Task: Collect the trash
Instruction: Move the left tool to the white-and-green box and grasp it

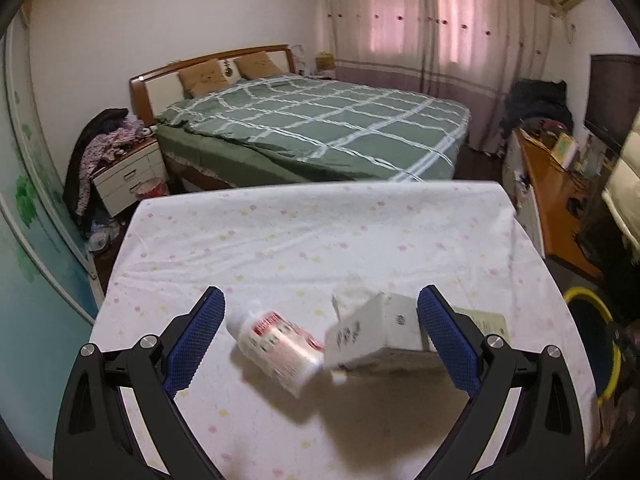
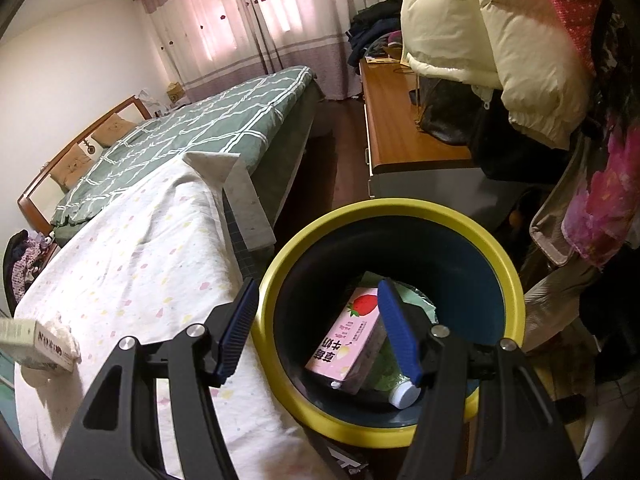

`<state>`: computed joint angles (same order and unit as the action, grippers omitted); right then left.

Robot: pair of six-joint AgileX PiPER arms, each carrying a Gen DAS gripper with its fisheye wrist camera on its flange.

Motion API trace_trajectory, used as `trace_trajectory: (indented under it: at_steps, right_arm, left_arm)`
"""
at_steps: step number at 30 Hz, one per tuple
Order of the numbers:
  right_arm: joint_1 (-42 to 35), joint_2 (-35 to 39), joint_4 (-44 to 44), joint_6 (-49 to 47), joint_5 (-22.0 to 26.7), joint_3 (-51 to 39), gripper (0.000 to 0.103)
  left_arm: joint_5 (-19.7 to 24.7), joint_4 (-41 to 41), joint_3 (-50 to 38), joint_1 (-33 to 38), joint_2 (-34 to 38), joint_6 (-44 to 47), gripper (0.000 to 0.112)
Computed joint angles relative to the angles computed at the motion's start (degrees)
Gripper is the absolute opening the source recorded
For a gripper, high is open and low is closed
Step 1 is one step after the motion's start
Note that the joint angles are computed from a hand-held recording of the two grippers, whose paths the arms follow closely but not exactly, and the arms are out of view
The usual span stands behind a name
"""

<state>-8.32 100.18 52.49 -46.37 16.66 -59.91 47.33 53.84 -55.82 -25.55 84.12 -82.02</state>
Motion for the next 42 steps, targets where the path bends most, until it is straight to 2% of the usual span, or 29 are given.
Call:
trace_trajectory:
  at_steps: [8, 10, 15, 17, 19, 21, 24, 27, 31, 33, 35, 37, 42]
  right_arm:
    - [-0.1, 0.1, 2.2, -2.1, 0.4, 0.1, 0.059]
    - [-0.2, 0.1, 2.8, -2.7, 0.5, 0.1, 0.059]
    - [-0.5, 0.2, 3.5, -3.2, 0.9, 0.1, 0.059]
    - [-0.5, 0.3, 3.5, -3.2, 1.1, -0.1, 0.059]
    - [-0.5, 0.4, 3.8, -3.5, 1.4, -0.2, 0.059]
    - [-0.4, 0.6, 3.5, -3.3, 1.8, -0.5, 0.059]
    - [-0.3, 0.5, 3.8, -3.6, 1.8, -0.5, 0.059]
    - [-0.9, 0.4, 6.6, -6.1, 2.0, 0.0, 0.059]
    - [-0.9, 0.7, 6.9, -6.6, 2.5, -0.3, 0.059]
    - [-1.0, 0.7, 7.4, -7.2, 2.8, -0.2, 0.059]
    - [-1.2, 0.7, 8.5, -8.2, 3.1, -0.1, 0.059]
    - [-1.3, 0.7, 9.0, -8.6, 3.3, 0.0, 0.059]
    - [-1.2, 0.5, 9.3, -9.3, 3.4, 0.1, 0.059]
  left_arm:
    - [-0.4, -1.9, 7.0, -8.8, -3.8, 0.2, 0.096]
    - [-0.7, -1.4, 7.6, -8.6, -3.8, -0.2, 0.096]
    - [-5.8, -7.4, 8.1, -4.0, -3.0, 3.8, 0.096]
    - [-6.6, -8.4, 9.1, -3.3, -2.6, 2.3, 0.096]
    - [-9.5, -9.9, 11.1, -2.6, -3.7, 0.3, 0.096]
    - [-10.4, -8.8, 11.6, -5.0, -4.0, -2.6, 0.096]
    - [-3.0, -5.4, 6.7, -11.4, 1.1, -6.1, 0.096]
    - [-0.4, -6.2, 3.3, -12.6, 6.3, -6.6, 0.095]
    - [3.8, -4.4, 4.0, -15.4, 6.8, -9.4, 0.094]
    - [4.2, -4.6, 6.2, -15.9, 4.9, -10.2, 0.094]
    - [1.8, -5.3, 11.1, -15.6, 0.4, -10.7, 0.094]
    - [1.7, -6.1, 15.1, -15.9, -3.6, -10.4, 0.095]
    - [13.5, -10.7, 23.0, -18.0, -15.5, -9.1, 0.095]
